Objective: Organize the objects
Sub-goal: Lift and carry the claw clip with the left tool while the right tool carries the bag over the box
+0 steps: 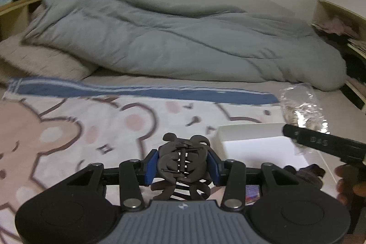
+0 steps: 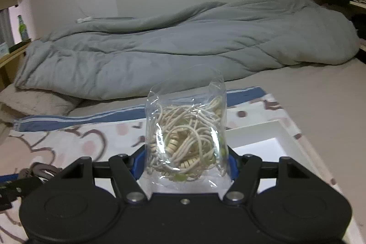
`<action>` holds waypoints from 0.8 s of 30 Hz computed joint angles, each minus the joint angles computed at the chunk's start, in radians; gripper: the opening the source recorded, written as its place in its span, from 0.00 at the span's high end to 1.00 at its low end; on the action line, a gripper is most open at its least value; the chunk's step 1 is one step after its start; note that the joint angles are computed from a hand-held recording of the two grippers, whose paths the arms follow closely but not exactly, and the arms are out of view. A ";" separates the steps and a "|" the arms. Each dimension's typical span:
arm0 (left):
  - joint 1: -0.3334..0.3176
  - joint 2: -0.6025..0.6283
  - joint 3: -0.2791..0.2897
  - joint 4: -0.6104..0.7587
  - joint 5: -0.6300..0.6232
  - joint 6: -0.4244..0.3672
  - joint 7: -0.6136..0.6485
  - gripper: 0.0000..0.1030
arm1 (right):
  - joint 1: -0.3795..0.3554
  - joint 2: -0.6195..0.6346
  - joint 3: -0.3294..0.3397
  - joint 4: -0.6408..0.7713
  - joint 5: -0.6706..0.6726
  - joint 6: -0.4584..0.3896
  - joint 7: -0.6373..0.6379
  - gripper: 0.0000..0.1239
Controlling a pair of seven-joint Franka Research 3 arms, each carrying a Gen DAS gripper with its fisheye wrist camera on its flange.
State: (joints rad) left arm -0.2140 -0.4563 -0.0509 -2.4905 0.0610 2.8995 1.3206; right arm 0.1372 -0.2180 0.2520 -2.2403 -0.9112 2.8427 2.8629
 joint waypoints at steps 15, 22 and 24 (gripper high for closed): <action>0.002 0.311 -0.133 0.259 0.092 -0.011 -0.086 0.55 | -0.059 0.082 -0.092 -0.013 -0.085 0.062 -0.020 0.45; 0.007 0.453 -0.164 0.379 0.224 0.021 -0.193 0.55 | -0.083 0.110 -0.156 -0.039 -0.088 0.135 -0.034 0.45; 0.002 0.490 -0.163 0.407 0.290 0.027 -0.260 0.55 | -0.091 0.118 -0.163 -0.045 -0.090 0.156 -0.043 0.45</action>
State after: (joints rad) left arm -0.2121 0.0340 -0.2142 -2.0837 0.3511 2.9269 1.0608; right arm 0.0464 -0.0997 0.0887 -2.2852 -1.0012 2.9991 2.8201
